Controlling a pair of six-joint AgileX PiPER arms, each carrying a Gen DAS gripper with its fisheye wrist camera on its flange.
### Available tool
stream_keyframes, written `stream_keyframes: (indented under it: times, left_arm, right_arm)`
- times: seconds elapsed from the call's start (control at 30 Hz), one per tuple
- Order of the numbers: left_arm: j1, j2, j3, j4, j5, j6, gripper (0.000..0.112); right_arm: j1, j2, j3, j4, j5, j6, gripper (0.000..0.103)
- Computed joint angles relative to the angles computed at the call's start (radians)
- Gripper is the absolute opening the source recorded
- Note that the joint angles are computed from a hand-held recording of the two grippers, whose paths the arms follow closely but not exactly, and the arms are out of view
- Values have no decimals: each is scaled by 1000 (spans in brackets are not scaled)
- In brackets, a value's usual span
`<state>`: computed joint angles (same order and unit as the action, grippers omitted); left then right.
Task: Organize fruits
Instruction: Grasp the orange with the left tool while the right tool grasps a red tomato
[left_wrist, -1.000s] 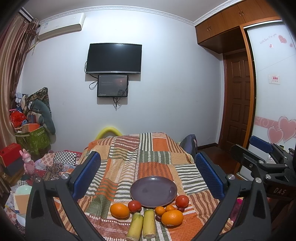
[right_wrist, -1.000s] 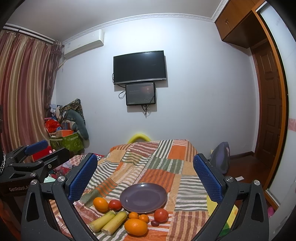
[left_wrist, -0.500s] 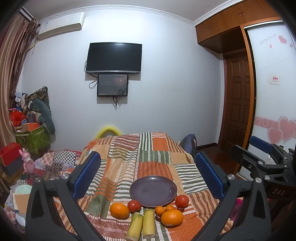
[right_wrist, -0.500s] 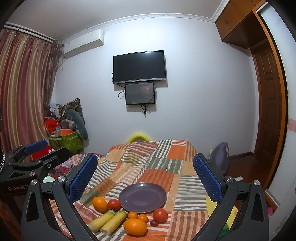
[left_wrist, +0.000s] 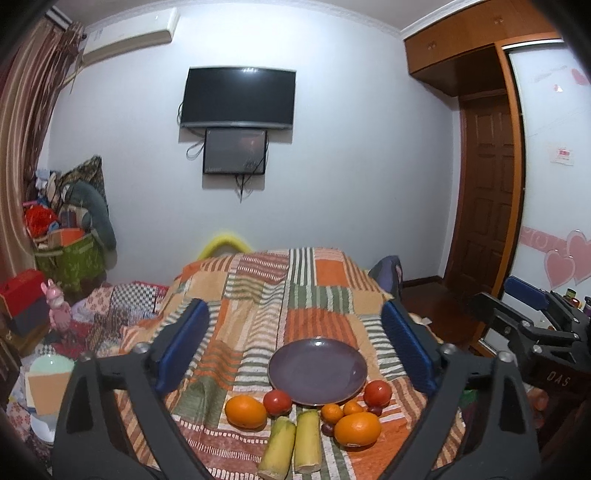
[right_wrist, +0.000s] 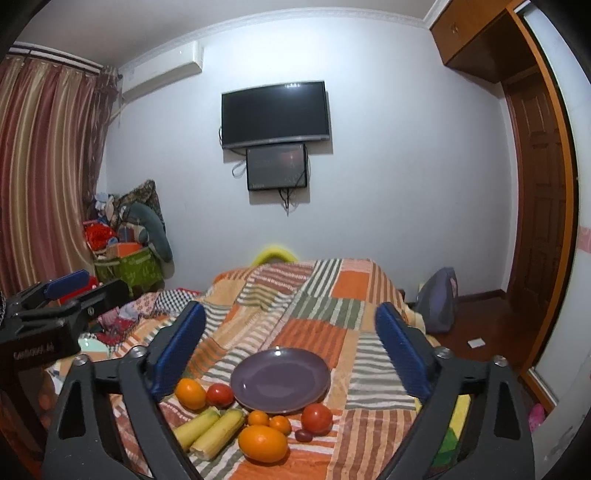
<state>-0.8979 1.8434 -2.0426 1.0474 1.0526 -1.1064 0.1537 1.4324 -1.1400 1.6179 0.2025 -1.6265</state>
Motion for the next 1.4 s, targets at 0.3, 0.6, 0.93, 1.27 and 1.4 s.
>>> stream_keyframes:
  times: [0.3,0.6,0.93,1.27,1.4]
  left_arm:
    - [145,47,10,-186,-43,66,87]
    - [259,133,-22,-383,-63,195,72]
    - [362,233,-84,-594,-36,353,61]
    - [427,299,-83,-742,-26,445,61]
    - [446,322,-82,-797,-19,476,61]
  right_arm:
    - [-13,120,-89,-518,28,504,66]
    - [-32,256,-210,-934,139,896,54]
    - [-62,392,-340,-1104,272,1044,45]
    - [-65,503,-463,-1184,385,1128,45]
    - [-62,562,-536,-1196,453,1156,46]
